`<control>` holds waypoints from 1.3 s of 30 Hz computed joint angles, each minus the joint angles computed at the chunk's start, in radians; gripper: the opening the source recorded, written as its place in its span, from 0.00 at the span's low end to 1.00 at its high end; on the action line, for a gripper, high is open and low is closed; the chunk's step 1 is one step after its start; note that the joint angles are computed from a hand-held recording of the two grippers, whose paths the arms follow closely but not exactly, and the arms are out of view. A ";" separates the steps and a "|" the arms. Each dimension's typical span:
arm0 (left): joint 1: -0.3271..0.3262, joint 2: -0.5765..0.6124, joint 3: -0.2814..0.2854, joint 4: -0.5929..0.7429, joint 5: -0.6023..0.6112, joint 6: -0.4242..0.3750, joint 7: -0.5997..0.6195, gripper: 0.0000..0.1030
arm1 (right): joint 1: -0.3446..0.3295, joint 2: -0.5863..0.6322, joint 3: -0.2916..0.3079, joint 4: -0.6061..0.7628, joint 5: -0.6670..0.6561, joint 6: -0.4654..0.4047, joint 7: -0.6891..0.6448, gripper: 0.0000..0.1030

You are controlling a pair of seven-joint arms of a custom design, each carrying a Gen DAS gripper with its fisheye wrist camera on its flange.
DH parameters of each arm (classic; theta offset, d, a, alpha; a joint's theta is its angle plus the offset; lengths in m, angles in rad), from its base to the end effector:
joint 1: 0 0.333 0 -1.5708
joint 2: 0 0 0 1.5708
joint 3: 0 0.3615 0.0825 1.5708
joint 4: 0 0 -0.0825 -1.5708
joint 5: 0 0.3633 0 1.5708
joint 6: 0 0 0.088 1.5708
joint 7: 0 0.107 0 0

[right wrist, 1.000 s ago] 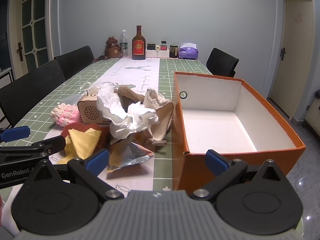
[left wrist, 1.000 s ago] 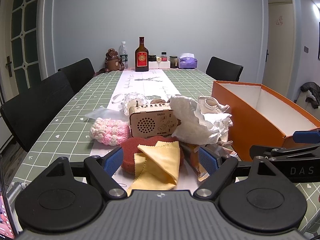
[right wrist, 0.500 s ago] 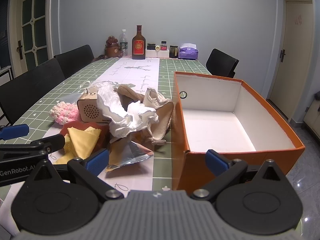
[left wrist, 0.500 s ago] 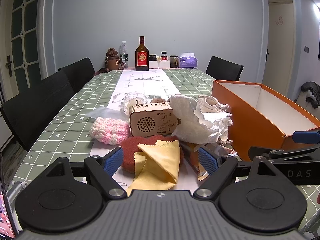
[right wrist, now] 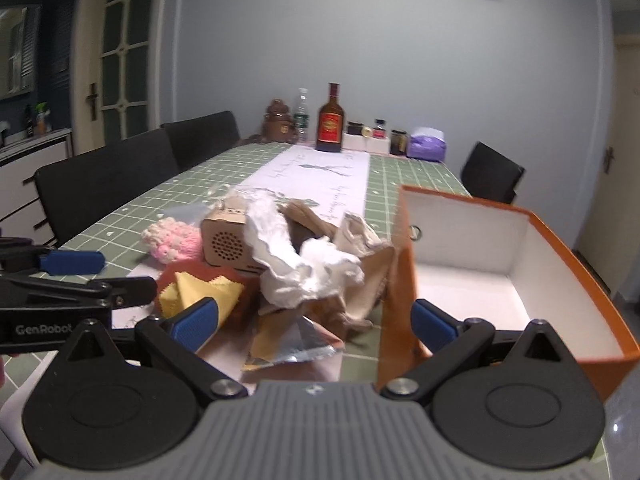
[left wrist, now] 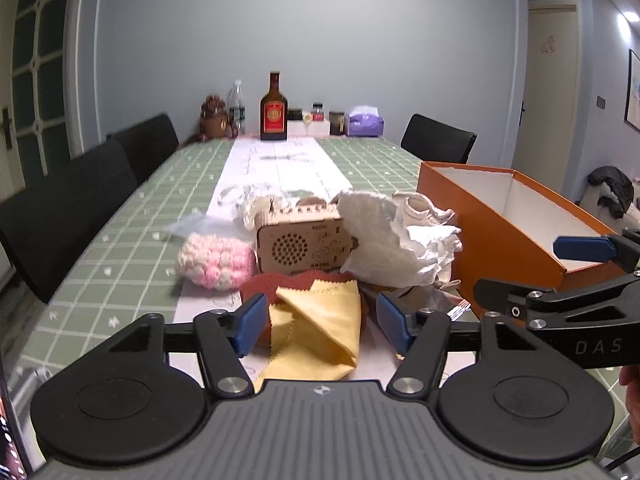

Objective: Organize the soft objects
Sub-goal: 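Reach into the pile and grasp the white crumpled tissue with the right tool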

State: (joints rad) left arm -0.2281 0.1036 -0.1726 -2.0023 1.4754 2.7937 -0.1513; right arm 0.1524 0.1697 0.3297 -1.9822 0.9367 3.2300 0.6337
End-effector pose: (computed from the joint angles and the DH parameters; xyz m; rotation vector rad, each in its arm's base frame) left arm 0.5252 -0.2685 0.5086 -1.6440 1.5585 -0.9384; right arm 0.5773 0.1979 0.5396 -1.8094 1.1904 -0.6676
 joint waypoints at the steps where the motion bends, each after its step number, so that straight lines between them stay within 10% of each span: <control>1: 0.007 0.002 0.004 -0.002 -0.019 0.019 0.010 0.69 | -0.017 0.004 0.022 0.011 0.024 -0.008 -0.034 0.97; 13: 0.024 0.051 0.032 0.047 -0.096 0.038 0.093 0.68 | 0.182 0.155 -0.264 0.218 -0.434 -0.191 0.326 0.96; 20: 0.025 0.090 0.054 0.073 -0.171 0.068 0.158 0.68 | 0.167 0.275 -0.281 0.434 -0.581 -0.417 0.510 0.96; 30: 0.014 0.132 0.088 0.094 -0.279 0.095 0.258 0.68 | 0.223 0.405 -0.354 0.624 -0.808 -0.522 0.715 0.96; 39: 0.024 0.133 0.111 0.072 -0.352 0.136 0.275 0.69 | 0.175 0.449 -0.306 0.731 -0.788 -0.724 0.719 0.52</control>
